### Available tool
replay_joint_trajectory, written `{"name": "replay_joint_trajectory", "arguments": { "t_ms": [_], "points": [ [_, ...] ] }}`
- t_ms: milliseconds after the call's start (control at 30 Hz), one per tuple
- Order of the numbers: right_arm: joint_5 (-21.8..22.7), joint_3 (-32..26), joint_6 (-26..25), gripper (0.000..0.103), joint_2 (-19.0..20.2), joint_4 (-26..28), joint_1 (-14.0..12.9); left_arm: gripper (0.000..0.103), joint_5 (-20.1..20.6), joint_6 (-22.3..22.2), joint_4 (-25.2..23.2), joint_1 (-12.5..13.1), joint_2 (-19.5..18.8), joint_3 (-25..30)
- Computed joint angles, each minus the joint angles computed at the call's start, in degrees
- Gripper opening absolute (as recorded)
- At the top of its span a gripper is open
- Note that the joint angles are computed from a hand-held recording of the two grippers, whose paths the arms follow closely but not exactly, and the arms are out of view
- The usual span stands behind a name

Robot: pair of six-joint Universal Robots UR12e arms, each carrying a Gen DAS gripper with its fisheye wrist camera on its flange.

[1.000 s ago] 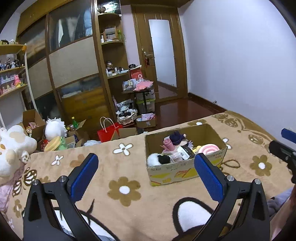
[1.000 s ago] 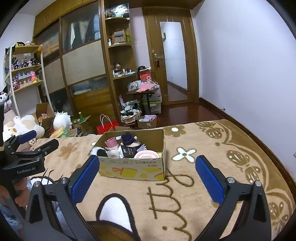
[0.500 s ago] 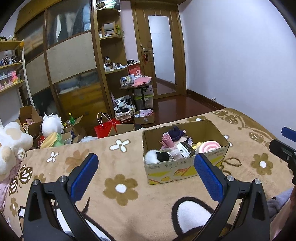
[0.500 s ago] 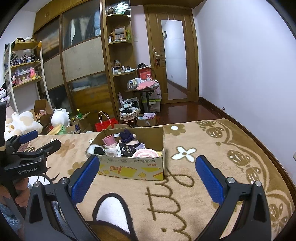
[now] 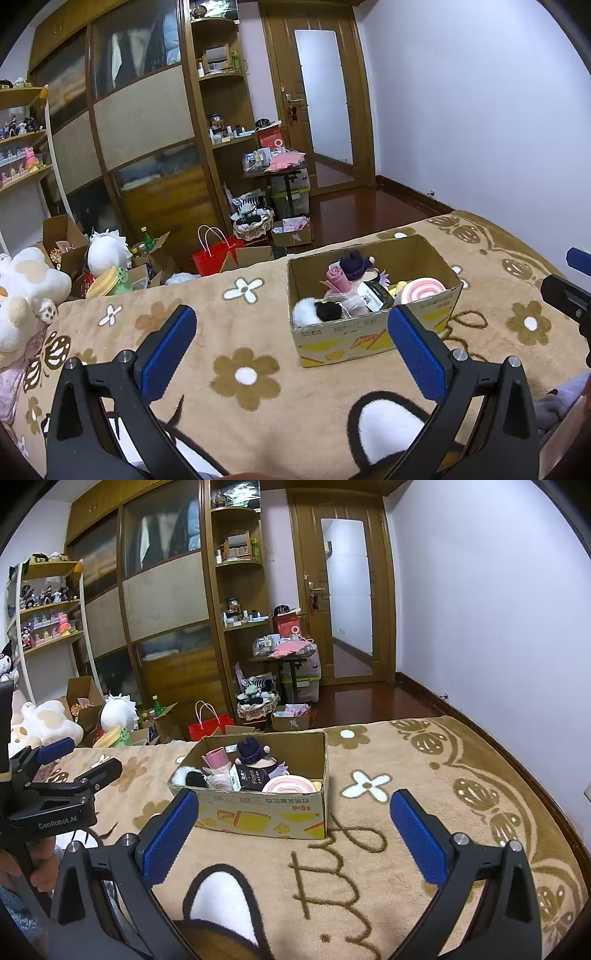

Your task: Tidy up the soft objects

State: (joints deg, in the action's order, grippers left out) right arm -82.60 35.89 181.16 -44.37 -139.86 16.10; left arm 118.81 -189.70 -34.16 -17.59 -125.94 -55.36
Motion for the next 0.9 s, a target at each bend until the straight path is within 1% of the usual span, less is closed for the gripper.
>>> {"name": "replay_joint_trajectory", "arguments": {
  "t_ms": [900],
  "points": [
    [0.01,0.26,-0.01,0.103,-0.15,0.01,0.00,0.102,-0.40,-0.30,-0.62,-0.07,-0.09,0.31]
  ]
}}
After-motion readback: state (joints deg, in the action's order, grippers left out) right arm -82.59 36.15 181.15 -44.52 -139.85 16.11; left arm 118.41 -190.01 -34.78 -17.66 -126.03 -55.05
